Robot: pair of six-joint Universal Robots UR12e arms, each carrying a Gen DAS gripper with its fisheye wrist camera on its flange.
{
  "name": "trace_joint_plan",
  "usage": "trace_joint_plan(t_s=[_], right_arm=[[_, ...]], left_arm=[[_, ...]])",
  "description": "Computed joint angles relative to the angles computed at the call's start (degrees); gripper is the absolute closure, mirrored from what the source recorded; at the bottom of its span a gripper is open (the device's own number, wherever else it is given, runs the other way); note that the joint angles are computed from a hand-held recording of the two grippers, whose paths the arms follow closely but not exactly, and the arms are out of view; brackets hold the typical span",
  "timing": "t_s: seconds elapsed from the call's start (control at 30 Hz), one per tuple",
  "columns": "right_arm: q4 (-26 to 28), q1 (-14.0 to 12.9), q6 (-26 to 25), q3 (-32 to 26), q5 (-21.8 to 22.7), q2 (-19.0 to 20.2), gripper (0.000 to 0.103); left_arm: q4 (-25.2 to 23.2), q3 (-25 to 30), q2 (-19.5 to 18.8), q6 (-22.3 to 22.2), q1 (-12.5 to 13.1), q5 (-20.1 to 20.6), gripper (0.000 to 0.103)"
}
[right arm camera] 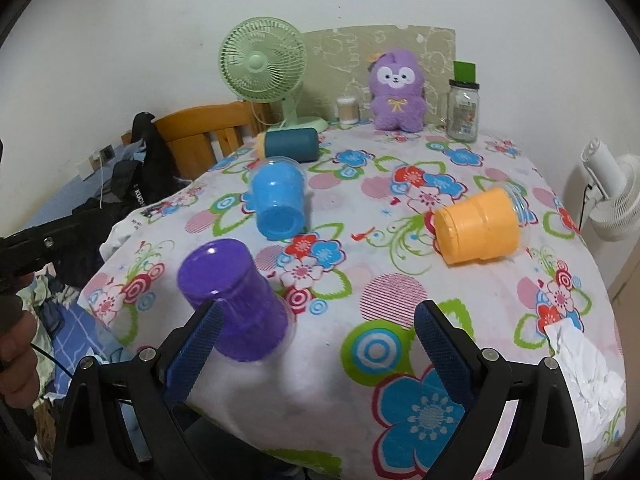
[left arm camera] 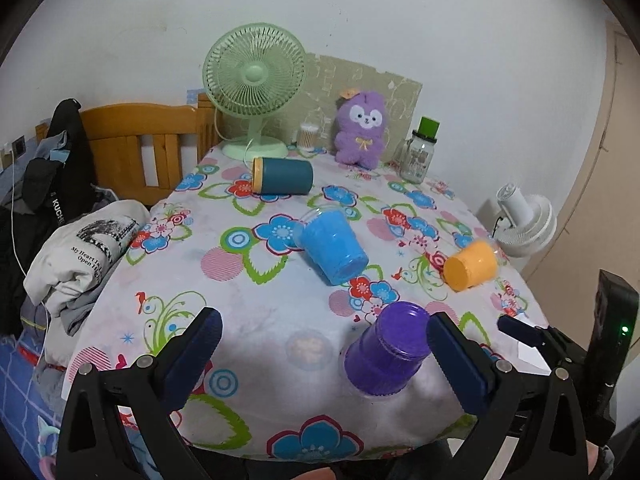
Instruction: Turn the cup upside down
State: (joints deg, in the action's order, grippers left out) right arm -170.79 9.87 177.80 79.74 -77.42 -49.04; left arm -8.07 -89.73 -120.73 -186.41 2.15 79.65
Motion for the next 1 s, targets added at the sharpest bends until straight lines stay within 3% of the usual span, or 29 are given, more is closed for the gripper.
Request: trace_joint_plan(t_s=[0.27,0.7,1.0], right_arm=[[-1.38,0.84,-0.14,-0.02,-1.35,-0.75,0.005],[-3.85,0.51,3.90,0.88,-2.45,-2.09,0.005],[-5.92,1.25,2.58,1.72,-3.30,-2.87,0.005]], left_arm=[[2.38,-1.89,1.29,-1.51,0.68,-1.00,0.000],[6.42,-3.44,2.54,-2.38,-0.02,3.43,0.000],[9.21,-4.52,3.29,-1.98,-0.34,5.35,0.000]])
